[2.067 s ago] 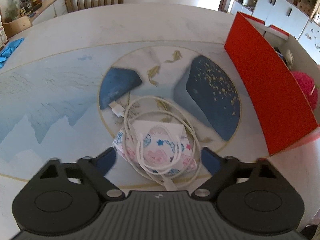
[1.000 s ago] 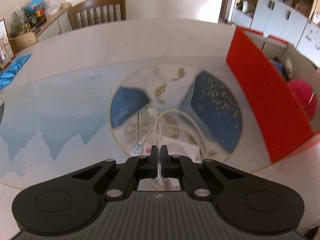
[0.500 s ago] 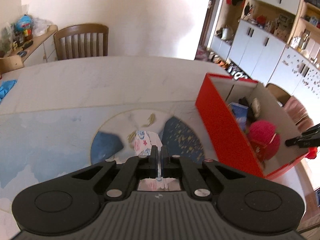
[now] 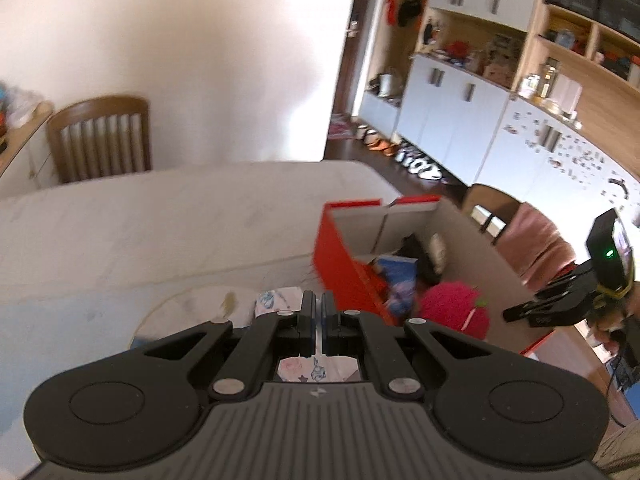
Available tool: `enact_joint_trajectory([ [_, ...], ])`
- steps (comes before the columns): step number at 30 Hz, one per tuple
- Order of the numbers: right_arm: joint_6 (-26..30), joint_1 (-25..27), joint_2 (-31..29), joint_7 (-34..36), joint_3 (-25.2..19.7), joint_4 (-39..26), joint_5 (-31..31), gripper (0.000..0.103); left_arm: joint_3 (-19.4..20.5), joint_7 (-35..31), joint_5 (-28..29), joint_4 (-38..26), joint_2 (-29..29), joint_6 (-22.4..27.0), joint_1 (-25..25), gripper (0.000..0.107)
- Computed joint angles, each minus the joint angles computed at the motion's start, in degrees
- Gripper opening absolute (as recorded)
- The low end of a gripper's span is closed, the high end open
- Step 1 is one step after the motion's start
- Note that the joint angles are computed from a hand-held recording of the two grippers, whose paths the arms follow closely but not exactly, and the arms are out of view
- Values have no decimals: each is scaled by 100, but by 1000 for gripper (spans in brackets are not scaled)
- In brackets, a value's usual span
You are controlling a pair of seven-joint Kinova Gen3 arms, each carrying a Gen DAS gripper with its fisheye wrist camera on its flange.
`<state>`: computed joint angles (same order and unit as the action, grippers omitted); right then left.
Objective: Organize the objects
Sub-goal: 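Carry the patterned pouch with the left tool into the red box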
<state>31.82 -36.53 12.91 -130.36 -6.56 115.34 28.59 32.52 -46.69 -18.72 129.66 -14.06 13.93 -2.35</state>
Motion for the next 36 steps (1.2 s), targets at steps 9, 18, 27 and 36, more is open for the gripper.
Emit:
enact_joint_trajectory([
  [9,29,-20,-11,-5,-13,-6,39,6,-477,-536,-377,-936,742,121,848,1],
  [18,-12,12,-23,45,-24,10,16,6,-699,-285,-1348,-1847,1661,430,1618,1],
  [27,-69,60,-33,181,-29,23,-78,6,-1311,-277,-1764,-2634,2578,874,2580,1],
  [36,-127,124,-49,359,-37,41,-205,6,-1818,-833,-1258,-3329,3369,1106,3068,1],
])
